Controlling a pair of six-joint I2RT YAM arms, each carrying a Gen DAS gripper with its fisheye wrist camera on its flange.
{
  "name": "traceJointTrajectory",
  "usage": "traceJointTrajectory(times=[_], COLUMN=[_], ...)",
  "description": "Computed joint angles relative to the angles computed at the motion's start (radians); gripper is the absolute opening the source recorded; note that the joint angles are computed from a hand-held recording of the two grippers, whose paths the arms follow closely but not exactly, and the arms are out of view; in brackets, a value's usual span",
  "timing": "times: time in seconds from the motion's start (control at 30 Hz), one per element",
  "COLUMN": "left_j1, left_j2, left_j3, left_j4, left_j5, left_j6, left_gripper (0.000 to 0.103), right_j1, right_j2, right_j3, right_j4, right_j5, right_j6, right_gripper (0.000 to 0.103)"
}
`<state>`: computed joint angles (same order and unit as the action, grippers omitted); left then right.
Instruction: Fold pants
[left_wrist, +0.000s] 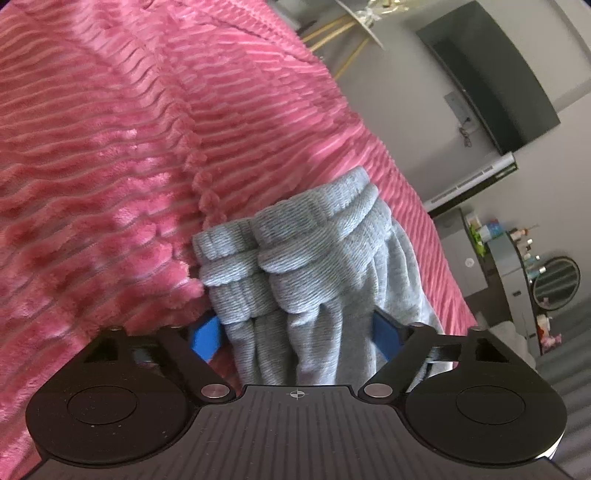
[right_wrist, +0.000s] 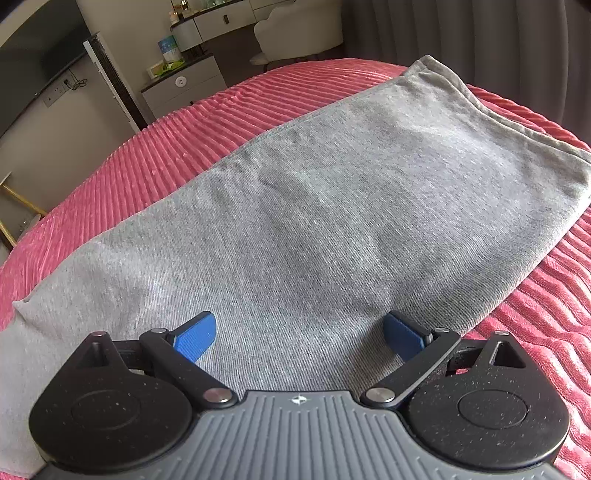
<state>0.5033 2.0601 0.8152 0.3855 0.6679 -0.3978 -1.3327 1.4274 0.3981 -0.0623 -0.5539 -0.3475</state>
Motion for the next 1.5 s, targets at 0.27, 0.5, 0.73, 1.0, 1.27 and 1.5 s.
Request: traceJointTrajectory(times=[0.27,0.5,0.73,1.0,1.27,1.5], left_j1=[0.041,0.062,-0.047,-0.501,-0.809,-0.851], left_j2=[-0.035,-0.177,-0.53,-0.723,-0.545,-0.57], left_j3=[-0.048,-0.18,-0.397,-0.477,-0.479,-0.48], left_j4=[-0.013,-0.037,-0.1,-0.117,-0.009,-0.032], left_j5=[0.032,-0.005,-0.063,-0.218,-0.409,-0.476], left_j6=[0.005,0.037,-0.046,-0.224,-0.336,-0.317], left_gripper=[0.077,0.079,0.088,0.093,0.093,0.093], right_j1=[-0.179,-0.463,-0.542,-0.516,-0.506,-0.48], right_j2=[0.127,0.372,0.617,0.839,0.973,0.96], right_j3=[0.121,0.328,0.683,0.909,1.074,1.064], right_j4=[-0.118,0.001,-0.298,-0.337,-0.463,-0.426], right_j5=[-0.232,-0.453,-0.43,-0.46,-0.523,-0.564], right_j6=[0.008,0.196,0.189,0.299,0.217,0.221], right_gripper=[0.097,0.097,0.095,0.02,0.017,0.01])
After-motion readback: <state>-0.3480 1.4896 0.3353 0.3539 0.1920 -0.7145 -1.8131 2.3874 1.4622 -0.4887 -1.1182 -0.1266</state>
